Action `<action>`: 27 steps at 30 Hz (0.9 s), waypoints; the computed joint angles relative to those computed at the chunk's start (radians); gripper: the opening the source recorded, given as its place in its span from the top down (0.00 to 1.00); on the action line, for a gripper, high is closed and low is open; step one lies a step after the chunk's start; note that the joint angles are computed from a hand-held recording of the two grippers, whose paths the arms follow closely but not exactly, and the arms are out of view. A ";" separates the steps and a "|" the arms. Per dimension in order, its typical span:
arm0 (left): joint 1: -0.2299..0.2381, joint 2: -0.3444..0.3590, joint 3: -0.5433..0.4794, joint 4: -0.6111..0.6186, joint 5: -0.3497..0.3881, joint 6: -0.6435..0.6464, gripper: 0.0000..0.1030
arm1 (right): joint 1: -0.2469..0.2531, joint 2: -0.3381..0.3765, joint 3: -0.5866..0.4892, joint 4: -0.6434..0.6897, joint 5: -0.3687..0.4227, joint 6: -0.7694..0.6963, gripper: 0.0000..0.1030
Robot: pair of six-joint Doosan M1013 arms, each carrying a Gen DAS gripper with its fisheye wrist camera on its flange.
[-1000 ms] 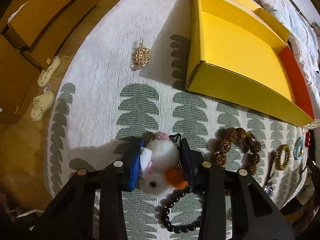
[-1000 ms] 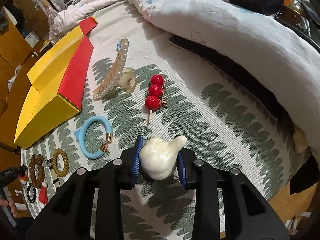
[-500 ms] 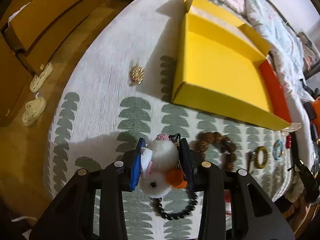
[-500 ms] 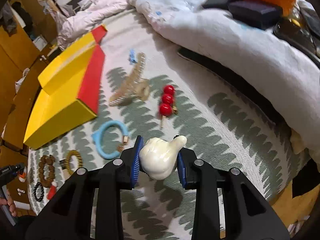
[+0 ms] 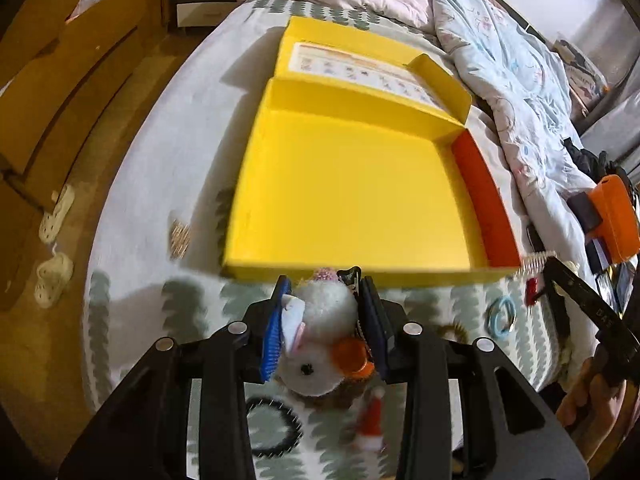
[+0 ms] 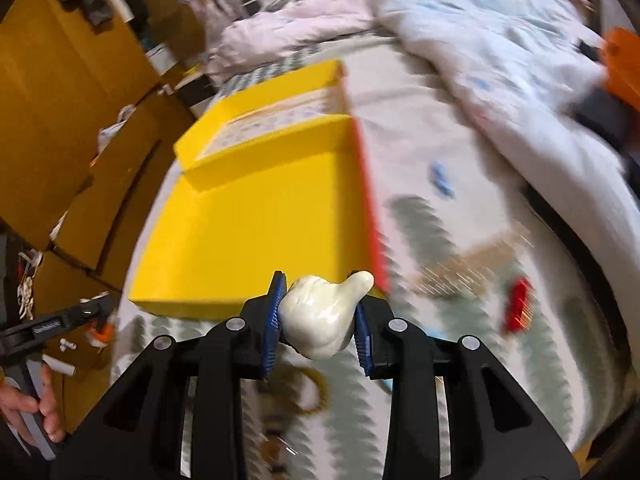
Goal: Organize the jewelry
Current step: 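Carry the bunny charm and bird pendant into the yellow box with both tools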
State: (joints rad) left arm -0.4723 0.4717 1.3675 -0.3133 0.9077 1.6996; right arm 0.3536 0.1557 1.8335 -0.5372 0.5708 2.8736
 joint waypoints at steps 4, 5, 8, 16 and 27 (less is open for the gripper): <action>-0.026 0.067 -0.112 0.041 0.044 -0.042 0.65 | -0.034 0.075 -0.104 0.138 -0.022 -0.197 0.69; -0.031 0.090 -0.149 0.054 0.064 -0.057 0.65 | -0.043 0.095 -0.130 0.167 -0.018 -0.239 0.69; -0.042 0.150 -0.241 0.095 0.098 -0.107 0.65 | -0.070 0.148 -0.190 0.263 -0.011 -0.349 0.69; -0.046 0.279 -0.408 0.123 0.174 -0.157 0.64 | -0.116 0.274 -0.335 0.343 0.076 -0.506 0.69; -0.051 0.370 -0.507 0.118 0.216 -0.160 0.64 | -0.172 0.381 -0.420 0.509 0.097 -0.686 0.69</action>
State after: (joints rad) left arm -0.5229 0.8414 0.8606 -0.1950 1.1242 1.5399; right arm 0.1811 0.5371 1.4138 -0.0282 0.6681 2.1877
